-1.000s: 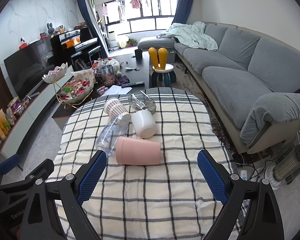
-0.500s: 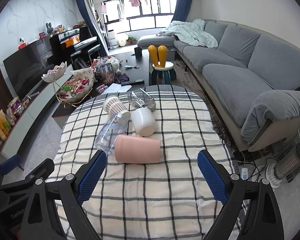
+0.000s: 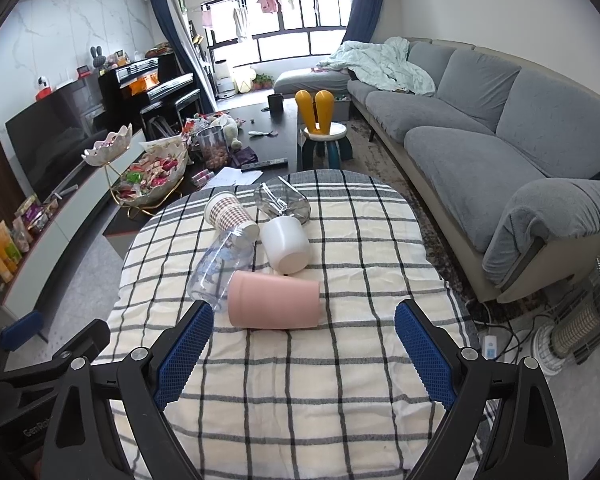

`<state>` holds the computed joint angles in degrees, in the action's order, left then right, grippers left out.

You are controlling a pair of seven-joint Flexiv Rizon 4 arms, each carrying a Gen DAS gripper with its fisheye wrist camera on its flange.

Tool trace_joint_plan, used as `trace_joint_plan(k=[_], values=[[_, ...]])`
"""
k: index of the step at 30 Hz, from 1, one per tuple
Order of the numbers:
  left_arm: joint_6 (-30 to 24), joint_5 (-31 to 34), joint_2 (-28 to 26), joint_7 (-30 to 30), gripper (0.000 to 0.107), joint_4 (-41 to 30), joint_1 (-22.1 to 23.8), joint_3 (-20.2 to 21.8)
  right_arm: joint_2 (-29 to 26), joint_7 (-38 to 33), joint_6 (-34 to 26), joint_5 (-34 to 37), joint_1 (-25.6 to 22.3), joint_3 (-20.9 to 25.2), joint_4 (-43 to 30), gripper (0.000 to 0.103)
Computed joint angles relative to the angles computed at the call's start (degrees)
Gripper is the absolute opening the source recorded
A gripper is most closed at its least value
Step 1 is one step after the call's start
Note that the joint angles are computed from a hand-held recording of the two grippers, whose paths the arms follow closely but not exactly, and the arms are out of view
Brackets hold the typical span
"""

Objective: Flip cup upside down

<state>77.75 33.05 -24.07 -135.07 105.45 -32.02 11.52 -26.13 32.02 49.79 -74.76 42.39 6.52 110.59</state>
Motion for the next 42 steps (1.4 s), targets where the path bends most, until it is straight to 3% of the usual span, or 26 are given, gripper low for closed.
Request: trace_joint_plan(k=[8, 19, 35, 42], values=[[-0.08, 0.21, -0.45, -0.23, 0.103, -0.47, -0.08, 0.19, -0.06, 0.11, 0.18, -0.33, -0.08, -0.09, -0.06, 0.093], [-1.10, -4.40, -3.25, 4.33, 0.103, -3.92, 2.18, -1.24, -2.68, -2.15, 3.58, -0.94, -1.80, -1.76, -2.69, 0.093], [-2.78, -12.75, -12.01, 11.00, 0.103, -13.43, 3.28, -0.51, -10.69, -12.30, 10.12, 4.18, -2.75, -7.10, -12.30, 0.093], [-4.99, -16.21, -16.93, 12.90, 0.103, -19.64, 3.73, -0.14, -16.18, -21.15, 14.71, 11.18, -3.82, -9.14, -18.40, 0.093]])
